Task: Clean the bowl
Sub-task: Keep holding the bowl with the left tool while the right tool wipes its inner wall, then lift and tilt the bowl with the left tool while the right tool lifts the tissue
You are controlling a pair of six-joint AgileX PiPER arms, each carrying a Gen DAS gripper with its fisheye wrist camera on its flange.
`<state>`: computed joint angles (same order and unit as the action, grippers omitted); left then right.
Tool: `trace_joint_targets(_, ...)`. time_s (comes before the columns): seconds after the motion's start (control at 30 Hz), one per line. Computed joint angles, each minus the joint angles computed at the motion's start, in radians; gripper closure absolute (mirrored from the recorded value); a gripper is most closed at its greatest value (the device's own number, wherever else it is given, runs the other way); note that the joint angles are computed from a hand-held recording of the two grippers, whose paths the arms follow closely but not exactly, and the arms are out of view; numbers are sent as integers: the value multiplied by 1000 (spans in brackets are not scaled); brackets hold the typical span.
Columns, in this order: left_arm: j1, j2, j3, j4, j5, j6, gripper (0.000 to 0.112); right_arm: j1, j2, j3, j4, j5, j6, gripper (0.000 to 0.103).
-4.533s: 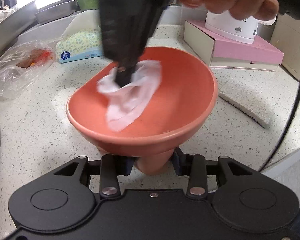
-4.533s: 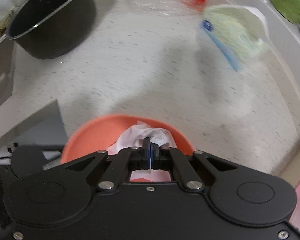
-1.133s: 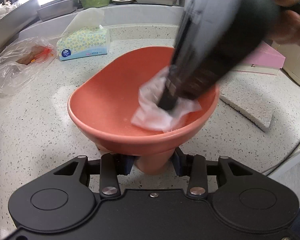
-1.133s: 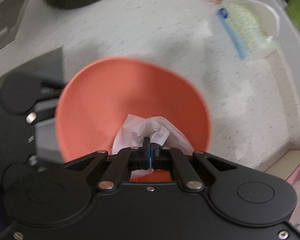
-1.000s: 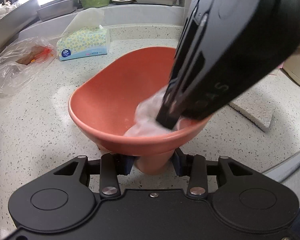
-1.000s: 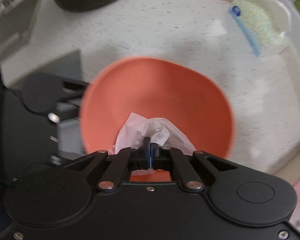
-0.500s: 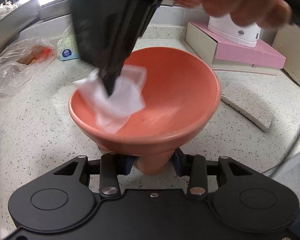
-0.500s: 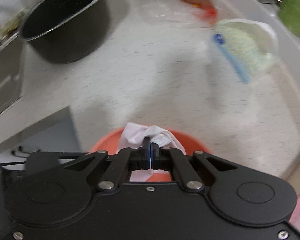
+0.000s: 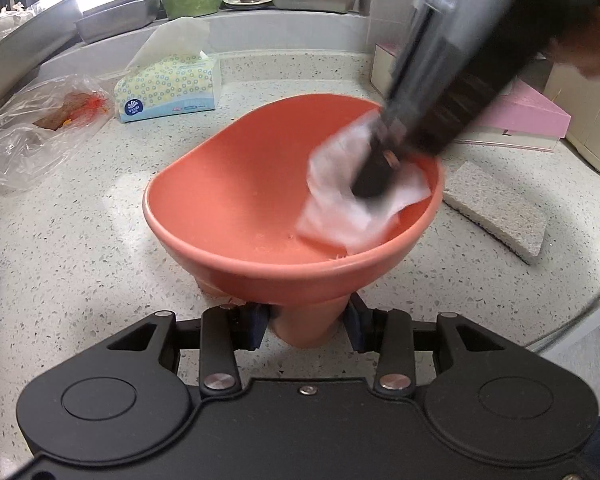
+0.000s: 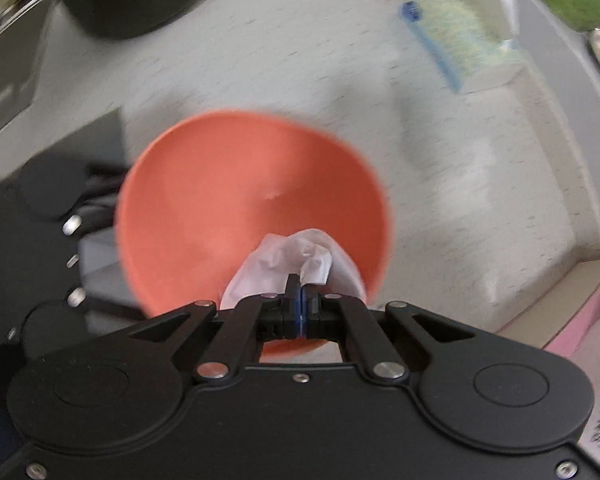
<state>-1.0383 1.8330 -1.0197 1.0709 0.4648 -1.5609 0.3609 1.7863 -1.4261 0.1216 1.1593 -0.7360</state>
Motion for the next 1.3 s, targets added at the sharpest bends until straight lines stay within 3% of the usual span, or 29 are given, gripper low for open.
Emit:
trace_joint_targets(0.07, 0, 3, -5, -5, 3, 5, 74, 7, -16, 27, 31, -5, -4, 103)
trace_joint_targets(0.23, -2, 7, -12, -15, 9, 17, 74, 20, -66, 109, 172, -132, -5, 103)
trace_joint_targets(0.37, -14, 9, -19, -16, 31, 7, 73, 4, -87, 101, 203, -177, 31, 103)
trace_joint_targets(0.43, -33, 3, -15, 10, 60, -5, 61, -55, -106, 85, 241, -177, 41, 103)
trace_joint_targets(0.47, -60, 1, -17, 40, 110, -15, 54, -70, -108, 75, 252, -170, 43, 103)
trace_joint_targets(0.53, -101, -5, -23, 67, 193, 6, 51, -149, -131, 65, 302, -160, 44, 103)
trace_joint_targets(0.6, -145, -21, -44, 28, 290, 88, 49, -200, -134, 46, 336, -142, 38, 103)
trace_joint_targets(0.83, -226, -125, -73, -3, 357, 326, 48, -369, -183, 88, 448, -116, -42, 102)
trace_joint_targets(0.93, -226, -79, -177, 7, 378, 475, 47, -416, -199, 131, 463, -134, -69, 102)
trace_joint_targets(1.07, -155, 73, -392, -178, 410, 771, 47, -481, -218, 180, 511, -130, -114, 102)
trace_joint_targets(1.17, -126, 157, -495, -302, 438, 980, 49, -530, -229, 206, 540, -125, -140, 102)
trace_joint_targets(1.23, -115, 219, -548, -340, 490, 1066, 58, -572, -232, 227, 561, -120, -155, 102)
trace_joint_targets(1.27, -111, 243, -568, -354, 514, 1097, 65, -581, -232, 231, 564, -118, -156, 102)
trace_joint_targets(1.3, -108, 259, -576, -358, 523, 1116, 82, -595, -232, 241, 569, -117, -158, 102)
